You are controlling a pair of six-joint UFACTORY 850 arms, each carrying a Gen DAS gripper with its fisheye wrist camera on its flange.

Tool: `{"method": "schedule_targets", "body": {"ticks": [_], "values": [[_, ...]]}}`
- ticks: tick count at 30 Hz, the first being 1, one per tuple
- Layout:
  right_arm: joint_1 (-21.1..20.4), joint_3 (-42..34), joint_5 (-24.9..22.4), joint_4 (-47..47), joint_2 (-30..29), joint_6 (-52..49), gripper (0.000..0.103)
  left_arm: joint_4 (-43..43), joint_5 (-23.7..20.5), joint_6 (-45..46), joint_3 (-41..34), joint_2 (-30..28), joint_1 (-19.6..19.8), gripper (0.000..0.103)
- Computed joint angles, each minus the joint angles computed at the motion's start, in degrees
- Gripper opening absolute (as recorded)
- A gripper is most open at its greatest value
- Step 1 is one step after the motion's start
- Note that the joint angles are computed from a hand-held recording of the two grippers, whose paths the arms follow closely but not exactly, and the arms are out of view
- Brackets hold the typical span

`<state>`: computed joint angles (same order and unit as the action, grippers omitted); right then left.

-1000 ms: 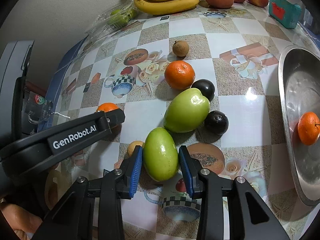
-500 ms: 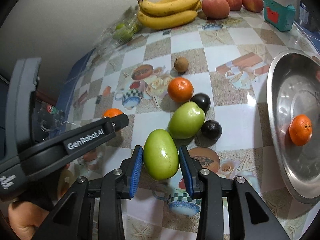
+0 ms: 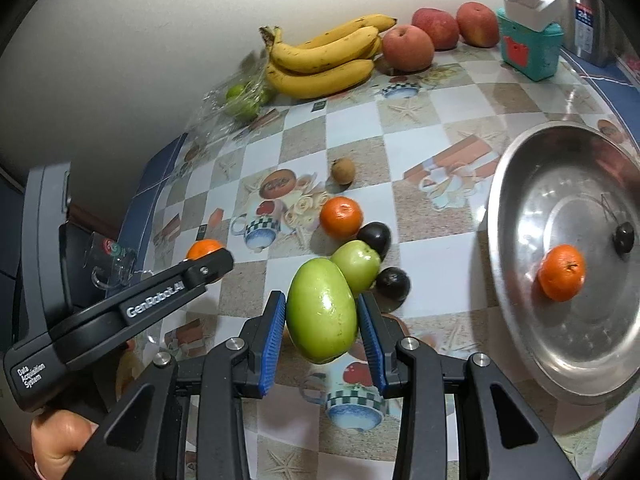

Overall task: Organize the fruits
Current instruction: 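Carry the tangerine with the left tool while the right tool carries the green fruit to the bowl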

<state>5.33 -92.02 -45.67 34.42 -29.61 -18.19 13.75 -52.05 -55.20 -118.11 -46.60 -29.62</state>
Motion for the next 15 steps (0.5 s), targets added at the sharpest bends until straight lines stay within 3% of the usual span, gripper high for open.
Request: {"method": "schedule_targets", "body": {"ticks": [15], "values": [[-4.88,-0.27,2.80,-3.61,0.40,7.05,0.038,0.33,-4.12,2.76,-9.06,-5.09,-2.38,0.039]]}}
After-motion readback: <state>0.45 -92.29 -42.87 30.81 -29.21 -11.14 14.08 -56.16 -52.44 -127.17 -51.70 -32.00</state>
